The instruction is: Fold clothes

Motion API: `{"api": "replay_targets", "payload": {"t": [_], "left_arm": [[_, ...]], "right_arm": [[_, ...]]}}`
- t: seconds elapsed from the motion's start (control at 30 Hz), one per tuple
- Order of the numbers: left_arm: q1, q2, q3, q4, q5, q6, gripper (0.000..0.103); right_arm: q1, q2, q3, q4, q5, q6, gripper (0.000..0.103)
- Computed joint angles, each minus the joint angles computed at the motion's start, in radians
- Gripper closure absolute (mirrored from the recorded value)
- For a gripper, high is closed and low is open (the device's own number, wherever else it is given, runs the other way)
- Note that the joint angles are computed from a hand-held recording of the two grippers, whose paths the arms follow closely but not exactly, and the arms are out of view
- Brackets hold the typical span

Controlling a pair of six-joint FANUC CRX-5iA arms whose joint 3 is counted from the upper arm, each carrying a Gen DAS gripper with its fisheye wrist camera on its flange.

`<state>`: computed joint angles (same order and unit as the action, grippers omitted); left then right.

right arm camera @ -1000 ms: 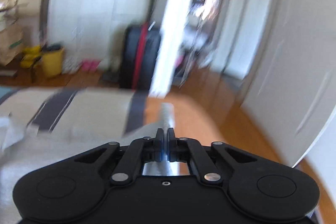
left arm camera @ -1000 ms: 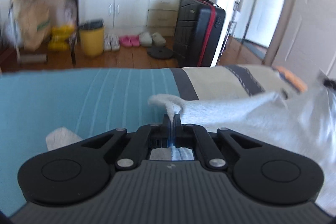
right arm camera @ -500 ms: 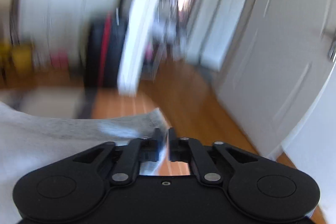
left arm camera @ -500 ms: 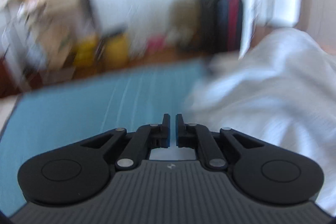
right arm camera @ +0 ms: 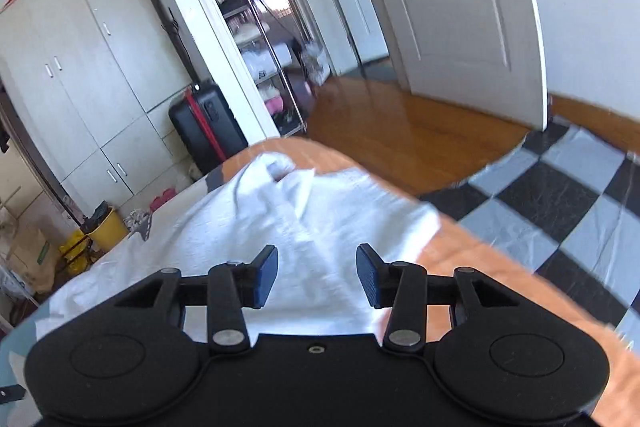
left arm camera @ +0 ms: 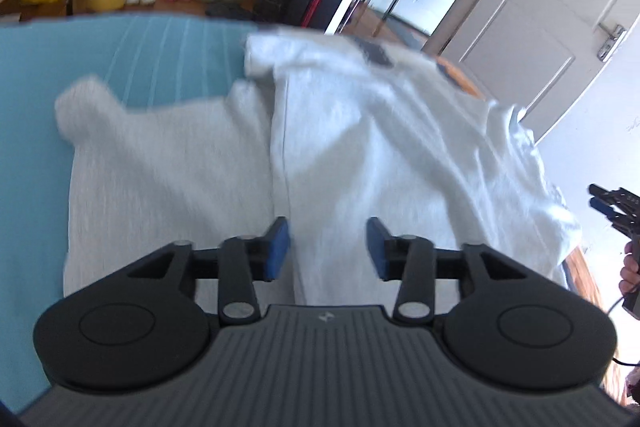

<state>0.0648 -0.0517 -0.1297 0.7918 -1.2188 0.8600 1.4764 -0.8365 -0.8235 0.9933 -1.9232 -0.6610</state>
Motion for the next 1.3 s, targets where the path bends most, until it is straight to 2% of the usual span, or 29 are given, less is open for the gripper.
{"api": "replay_targets", "payload": {"t": [0.07,0.1,0.13,0.17,0.23,0.33,0.47,0.53,0.6,0.7,0.73,0.77,0.8,0.87,0.93,1.03,1.13,1.2,1.3], "left_arm": [[0.016,-0.003,-0.021,0.022,-0.031,0.004,0.055],[0.024,-0.011,-0.039,0.042,-0.048,-0.004,0.063],[0.03,-0.022,-0.059,0.066,-0.071,-0.022,0.075],[0.037,-0.034,-0.078,0.089,-0.097,-0.046,0.101],[0.053,-0.07,-0.114,0.128,-0.121,-0.11,0.101],[0.069,-0.105,-0.147,0.157,-0.127,-0.132,0.101],[0.077,-0.117,-0.178,0.186,-0.116,-0.133,0.099],[0.063,-0.119,-0.18,0.156,-0.068,-0.101,0.09],[0.04,-0.112,-0.174,0.121,-0.018,-0.067,0.064],[-0.008,-0.086,-0.153,0.089,0.031,-0.043,0.06],[-0.023,-0.082,-0.142,0.073,0.046,-0.034,0.06],[-0.037,-0.085,-0.13,0.043,0.067,-0.018,0.074],[-0.047,-0.091,-0.119,0.01,0.084,0.006,0.099],[-0.047,-0.123,-0.11,-0.05,0.105,0.074,0.1],[0.002,-0.197,-0.182,0.016,0.11,0.079,0.1],[0.101,-0.292,-0.297,0.096,0.055,0.118,0.1],[0.13,-0.309,-0.339,0.053,-0.003,0.178,0.1],[0.12,-0.326,-0.334,0.052,0.019,0.151,0.1],[0.122,-0.36,-0.309,0.087,0.042,0.044,0.1]], "right_arm": [[0.122,-0.08,-0.049,0.004,-0.064,-0.131,0.052],[0.202,-0.133,-0.084,0.005,-0.098,-0.216,0.05],[0.27,-0.175,-0.109,-0.009,-0.125,-0.284,0.05],[0.35,-0.213,-0.127,-0.03,-0.168,-0.343,0.05],[0.41,-0.227,-0.16,-0.051,-0.168,-0.37,0.05],[0.317,-0.18,-0.157,-0.032,-0.059,-0.222,0.054],[0.221,-0.095,-0.128,-0.009,-0.009,-0.126,0.058],[0.221,-0.087,-0.12,-0.003,-0.023,-0.099,0.058],[0.171,-0.083,-0.118,-0.003,0.03,-0.049,0.058],[0.122,-0.049,-0.113,-0.023,0.077,0.016,0.059],[0.099,-0.031,-0.111,-0.023,0.093,0.04,0.059],[0.075,-0.007,-0.105,-0.018,0.107,0.07,0.064],[0.049,0.032,-0.087,-0.022,0.107,0.115,0.098],[0.004,0.143,-0.017,-0.056,0.051,0.211,0.1],[0.051,0.209,0.045,-0.078,-0.074,0.203,0.1],[0.18,0.181,0.076,-0.168,-0.209,0.033,0.101],[0.23,0.115,0.061,-0.266,-0.227,-0.057,0.102],[0.243,0.109,0.069,-0.271,-0.247,-0.084,0.102],[0.251,0.155,0.113,-0.239,-0.299,-0.091,0.102]]}}
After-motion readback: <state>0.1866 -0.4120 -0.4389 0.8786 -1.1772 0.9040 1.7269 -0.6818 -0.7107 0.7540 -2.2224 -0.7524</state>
